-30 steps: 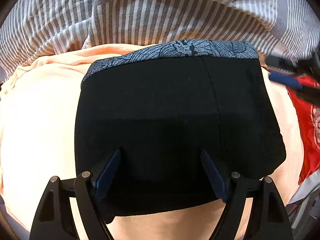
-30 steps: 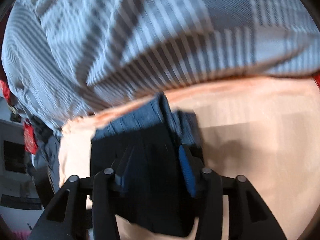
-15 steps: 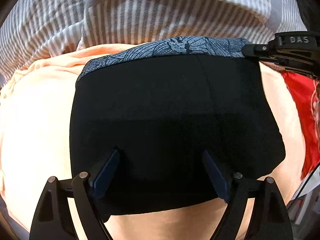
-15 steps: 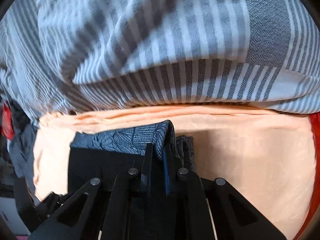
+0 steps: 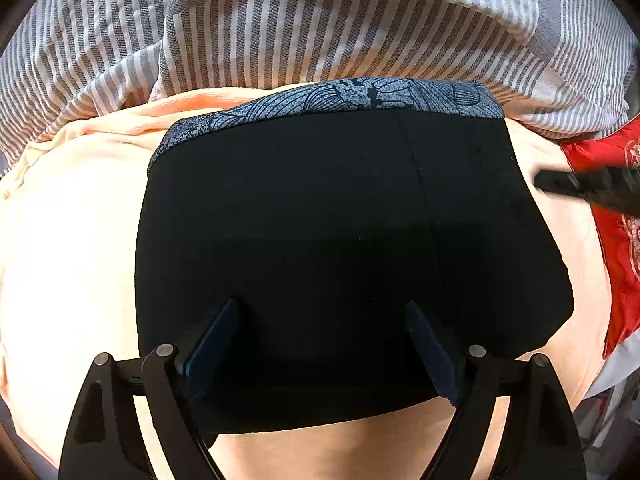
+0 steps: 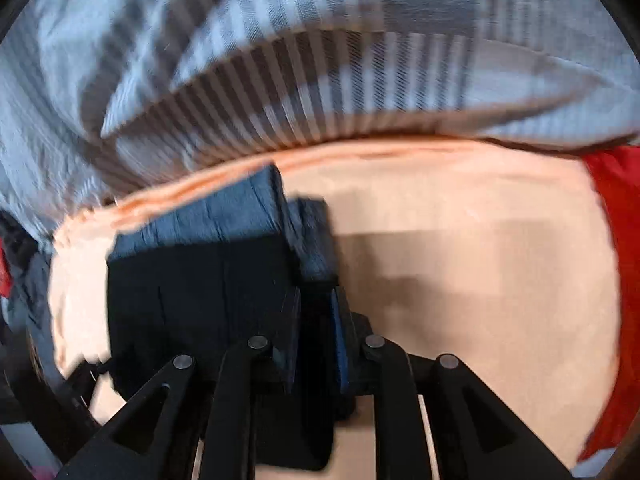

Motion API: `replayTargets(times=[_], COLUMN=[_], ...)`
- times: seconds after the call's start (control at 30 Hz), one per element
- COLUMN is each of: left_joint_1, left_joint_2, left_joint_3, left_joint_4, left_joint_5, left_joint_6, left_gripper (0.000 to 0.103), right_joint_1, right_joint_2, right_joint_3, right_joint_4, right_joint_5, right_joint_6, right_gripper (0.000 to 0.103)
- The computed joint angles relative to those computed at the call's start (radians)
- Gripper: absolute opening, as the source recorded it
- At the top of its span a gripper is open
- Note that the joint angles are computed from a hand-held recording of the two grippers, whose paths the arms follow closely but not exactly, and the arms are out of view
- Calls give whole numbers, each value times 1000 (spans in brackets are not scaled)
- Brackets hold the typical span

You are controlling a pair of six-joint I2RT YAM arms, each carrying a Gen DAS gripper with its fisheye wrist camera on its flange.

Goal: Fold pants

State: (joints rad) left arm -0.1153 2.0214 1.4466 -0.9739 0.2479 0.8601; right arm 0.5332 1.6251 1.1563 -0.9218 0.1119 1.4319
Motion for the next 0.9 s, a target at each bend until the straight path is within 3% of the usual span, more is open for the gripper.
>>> replayTargets(times=[0.23,0.4,0.5,0.57,0.6,0.9], left_joint_1=[10,10,9,7,6,21], left_joint_2=[-22,-16,-29,-30,-29,-33], left_joint_3=[-37,-29,-48,-50,-48,1], left_joint_4=[23,21,42,45,44,-25], left_joint_5=[5,-1,-6,-7,-10,-27], left_joint_6=[8,12,10,6,4,12], left_gripper=[88,88,88,88,89,89], right_joint_1=[199,229,245,252,254,266], right_joint_2=[8,74,45,46,48,52], right_joint_3=[83,77,18,11,7,22], right_joint_4=[-87,-26,3,-7,-9,-29], right_joint_5=[77,16,19,27,30,42], right_joint_6=[158,157,204,237,245,263], right_gripper=[17,19,26,40,42,44])
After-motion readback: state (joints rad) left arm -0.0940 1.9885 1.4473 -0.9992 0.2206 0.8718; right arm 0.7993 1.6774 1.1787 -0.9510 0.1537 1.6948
